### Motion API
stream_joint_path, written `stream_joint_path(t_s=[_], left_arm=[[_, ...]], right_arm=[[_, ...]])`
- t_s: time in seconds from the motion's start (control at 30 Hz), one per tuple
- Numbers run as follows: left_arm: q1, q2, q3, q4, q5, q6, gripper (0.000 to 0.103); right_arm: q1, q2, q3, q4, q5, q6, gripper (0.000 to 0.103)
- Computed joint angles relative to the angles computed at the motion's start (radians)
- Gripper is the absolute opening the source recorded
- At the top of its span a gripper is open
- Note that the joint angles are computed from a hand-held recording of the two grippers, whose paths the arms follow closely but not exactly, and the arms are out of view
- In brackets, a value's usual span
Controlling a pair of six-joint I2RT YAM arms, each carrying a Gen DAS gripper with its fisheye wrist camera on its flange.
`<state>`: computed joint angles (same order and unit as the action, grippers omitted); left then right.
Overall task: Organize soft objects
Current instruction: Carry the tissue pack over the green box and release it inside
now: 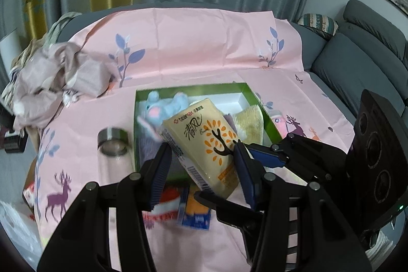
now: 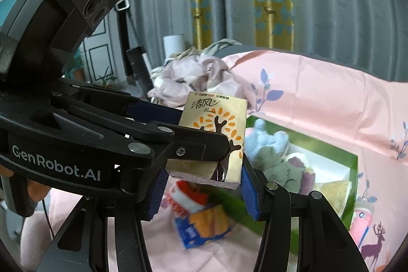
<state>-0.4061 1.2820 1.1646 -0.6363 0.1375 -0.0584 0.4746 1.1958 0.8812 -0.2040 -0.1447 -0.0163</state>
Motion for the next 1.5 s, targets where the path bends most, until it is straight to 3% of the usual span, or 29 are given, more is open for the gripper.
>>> stream_joint_path(t_s=[0.23, 0.6, 0.93, 1.27, 1.37, 1.43, 1.5], left_arm=[[0.024, 0.181, 0.118, 0.023, 0.042, 0.036, 0.050], [0.060, 0.405, 0.270, 0.034, 0.092, 0.029, 0.050], [0.086, 0.555, 0.391, 0.002, 0.136, -0.024, 0.052], [0.076, 0.627, 0.431, -0.020, 0.137, -0.056, 0.052], [0.070, 0.654, 0.462, -0.051, 0.122, -0.061, 0.060], [0.069, 0.667, 0.474, -0.066, 0.107, -0.065, 0.079], [0.068, 0.656, 0.461, -0.063, 0.092, -0.064, 0.080]], right_arm=[[-0.097, 0.133, 0.068, 0.037, -0.066, -0.014, 0.054], [-0.153, 0.324, 0.182, 0.030, -0.070, 0.020, 0.054], [-0.175, 0.474, 0.350, -0.113, -0.052, 0.041, 0.055], [-0.193, 0.559, 0.428, -0.217, -0.058, 0.052, 0.055], [-0.192, 0.571, 0.434, -0.224, -0.052, 0.052, 0.057], [-0.193, 0.578, 0.436, -0.233, -0.044, 0.052, 0.063], [-0.189, 0.571, 0.424, -0.233, -0.010, 0.048, 0.067]])
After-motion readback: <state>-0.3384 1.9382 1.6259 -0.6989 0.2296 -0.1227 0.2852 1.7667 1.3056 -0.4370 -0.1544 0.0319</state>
